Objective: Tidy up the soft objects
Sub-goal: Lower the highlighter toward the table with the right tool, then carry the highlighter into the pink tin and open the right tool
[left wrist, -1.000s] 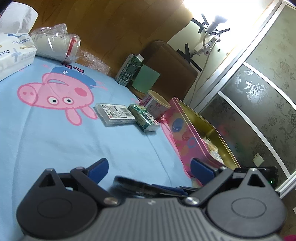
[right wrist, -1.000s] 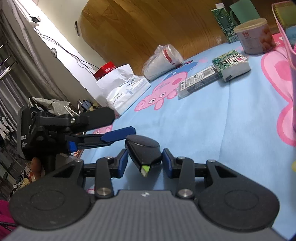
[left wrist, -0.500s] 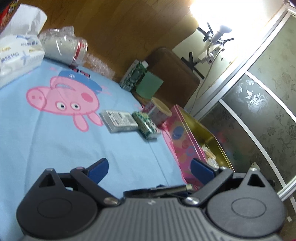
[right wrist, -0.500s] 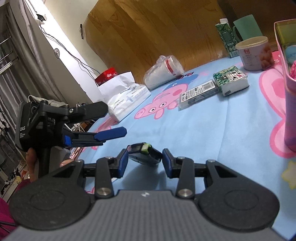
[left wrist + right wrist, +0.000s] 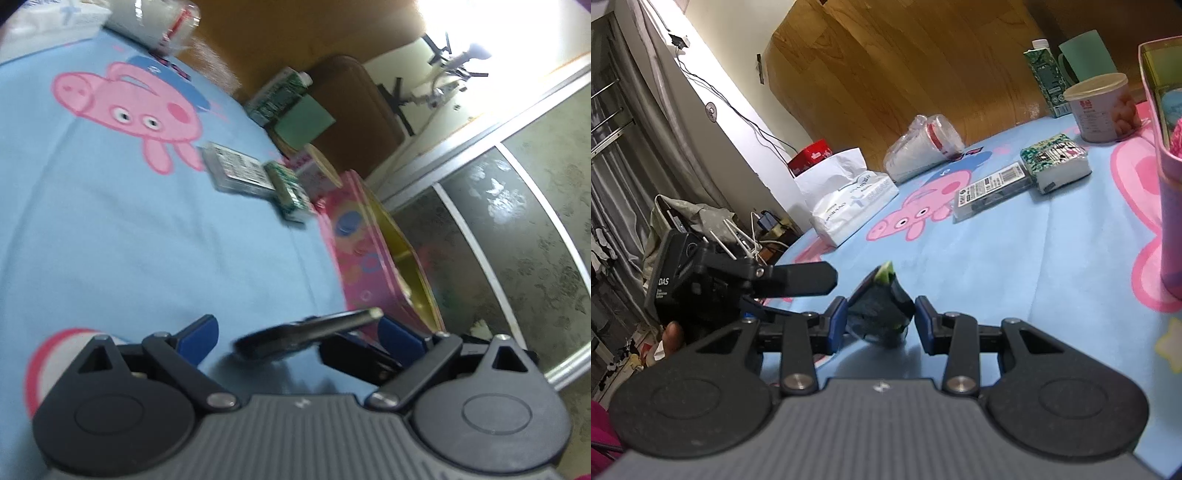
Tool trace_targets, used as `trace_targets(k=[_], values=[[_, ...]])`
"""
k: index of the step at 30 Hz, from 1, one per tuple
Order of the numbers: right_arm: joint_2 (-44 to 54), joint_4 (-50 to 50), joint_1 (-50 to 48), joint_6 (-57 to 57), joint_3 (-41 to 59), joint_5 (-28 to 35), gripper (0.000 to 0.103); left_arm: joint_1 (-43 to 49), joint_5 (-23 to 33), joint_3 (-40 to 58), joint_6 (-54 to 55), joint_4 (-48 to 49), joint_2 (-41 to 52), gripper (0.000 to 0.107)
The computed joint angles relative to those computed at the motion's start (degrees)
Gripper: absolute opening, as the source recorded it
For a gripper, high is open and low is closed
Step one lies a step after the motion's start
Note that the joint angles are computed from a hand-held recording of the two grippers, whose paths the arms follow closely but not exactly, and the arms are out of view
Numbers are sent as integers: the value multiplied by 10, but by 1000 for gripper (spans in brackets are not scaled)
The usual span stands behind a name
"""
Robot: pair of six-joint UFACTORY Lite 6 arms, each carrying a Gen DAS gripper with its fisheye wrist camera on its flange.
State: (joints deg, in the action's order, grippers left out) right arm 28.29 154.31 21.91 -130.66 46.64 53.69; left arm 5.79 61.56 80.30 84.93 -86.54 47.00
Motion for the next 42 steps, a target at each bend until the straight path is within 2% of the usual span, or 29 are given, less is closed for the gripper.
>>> trace_targets(k=[6, 9, 12, 15, 19, 23, 27, 28, 29, 30, 31, 32, 34, 35, 38, 40, 42], values=[[-11, 2, -14, 14, -14, 9, 42, -13, -11, -45, 69, -23, -42, 95], [-5, -3, -26, 40, -16, 11, 41, -18, -59, -97, 163, -50, -93, 95], [17, -43, -45, 94, -4, 32, 20, -37, -123, -151, 274, -79, -143, 95], [24, -47, -45, 107, 3, 27, 20, -60, -174, -185, 362, -107, -169, 95], [20, -53, -46, 109, 0, 24, 20, -86, -215, -173, 384, -108, -156, 90], [7, -31, -37, 81, -2, 2, 20, -95, -242, -145, 370, -106, -139, 90], [-43, 39, -8, -49, -16, -57, 23, -55, -197, -91, 260, -33, -108, 90], [-47, 49, -6, -76, -14, -71, 28, -40, -178, -68, 216, -11, -92, 90], [-48, 55, -7, -100, -10, -84, 32, -24, -157, -48, 172, 6, -76, 90], [-47, 55, -7, -119, -3, -96, 45, -3, -127, -22, 119, 25, -55, 90], [-44, 47, -9, -137, 6, -110, 51, 11, -101, 2, 78, 38, -37, 89], [-38, 32, -11, -153, 18, -123, 52, 23, -77, 20, 45, 48, -22, 89], [-22, 29, -4, -203, 50, -159, 70, 30, -58, 33, 18, 51, -13, 89], [-14, 43, 3, -235, 64, -177, 73, 28, -56, 32, 15, 52, -13, 89], [26, 77, 31, -321, 124, -235, 72, 4, -65, 34, 7, 51, -13, 90], [46, 120, 50, -391, 139, -245, 43, -12, -79, 32, 13, 36, -10, 91], [44, 157, 62, -422, 129, -228, 39, -23, -88, 26, 19, 24, -14, 90]])
